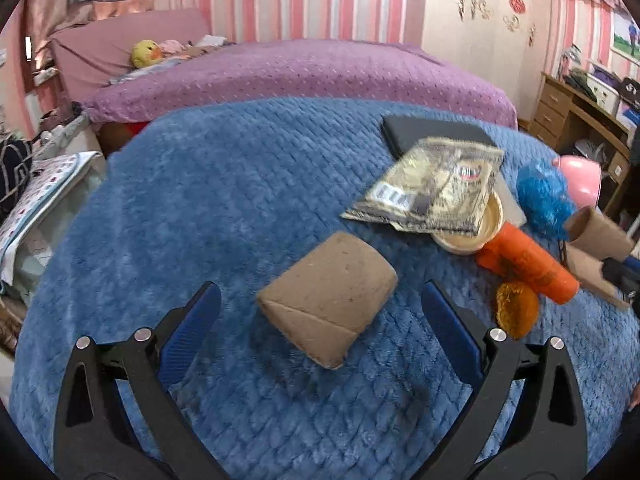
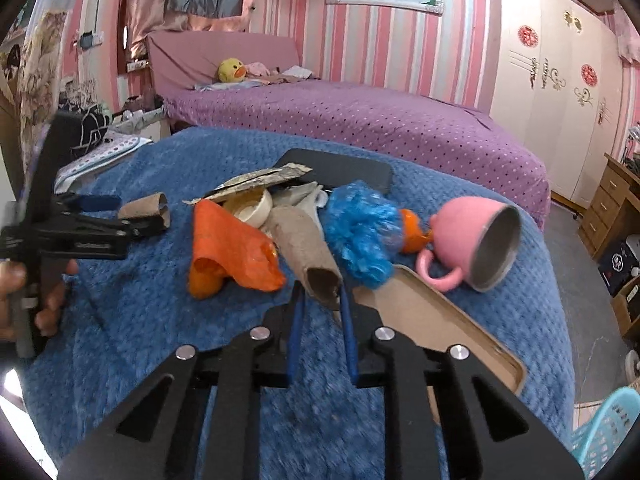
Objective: Collect trash
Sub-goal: 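Grasp a cardboard tube with each tool, then carry both tubes over the blue basket and open both tools to drop them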
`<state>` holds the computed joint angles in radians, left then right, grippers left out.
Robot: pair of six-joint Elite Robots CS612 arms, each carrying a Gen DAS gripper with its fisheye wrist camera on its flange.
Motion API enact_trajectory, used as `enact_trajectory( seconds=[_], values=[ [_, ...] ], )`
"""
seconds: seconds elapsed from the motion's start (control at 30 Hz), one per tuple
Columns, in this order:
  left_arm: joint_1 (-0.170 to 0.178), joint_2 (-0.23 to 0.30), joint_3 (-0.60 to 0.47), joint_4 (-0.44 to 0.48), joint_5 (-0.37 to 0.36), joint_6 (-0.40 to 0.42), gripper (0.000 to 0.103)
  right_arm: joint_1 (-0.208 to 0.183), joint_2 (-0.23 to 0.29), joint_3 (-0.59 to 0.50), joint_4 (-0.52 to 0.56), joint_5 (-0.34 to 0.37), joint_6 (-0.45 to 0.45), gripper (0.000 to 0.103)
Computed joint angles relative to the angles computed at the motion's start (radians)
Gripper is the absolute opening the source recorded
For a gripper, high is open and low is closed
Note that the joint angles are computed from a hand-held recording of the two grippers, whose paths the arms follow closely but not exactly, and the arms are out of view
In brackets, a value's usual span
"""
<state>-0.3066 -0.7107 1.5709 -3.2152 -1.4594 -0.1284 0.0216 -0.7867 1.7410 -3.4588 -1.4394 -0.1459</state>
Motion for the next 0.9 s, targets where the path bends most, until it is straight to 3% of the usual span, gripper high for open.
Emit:
enact_trajectory(
  seconds=[0.1,0.23,0.53,0.9],
  values=[
    [-0.001,0.001,0.000,0.009,-0.030,0.028,0.070,-0.012,-0.009,0.023,-0.014,0.009,0.016,0.018],
    [-0.002,-0.002,0.010,-0.015,-0.028,0.032,0.065,-0.022,-0.017,0.052,-0.038,0.015,0.040,0.018],
    [-0.019,-0.042,0.099,-0.105,0.018,-0.023,0.062,-0.038,-0.033,0.100,-0.082,0.018,0.075,0.018],
    [-0.081,-0.107,0.220,-0.216,0.081,-0.107,0.062,-0.059,-0.064,0.171,-0.147,0.014,0.099,0.018]
  ],
)
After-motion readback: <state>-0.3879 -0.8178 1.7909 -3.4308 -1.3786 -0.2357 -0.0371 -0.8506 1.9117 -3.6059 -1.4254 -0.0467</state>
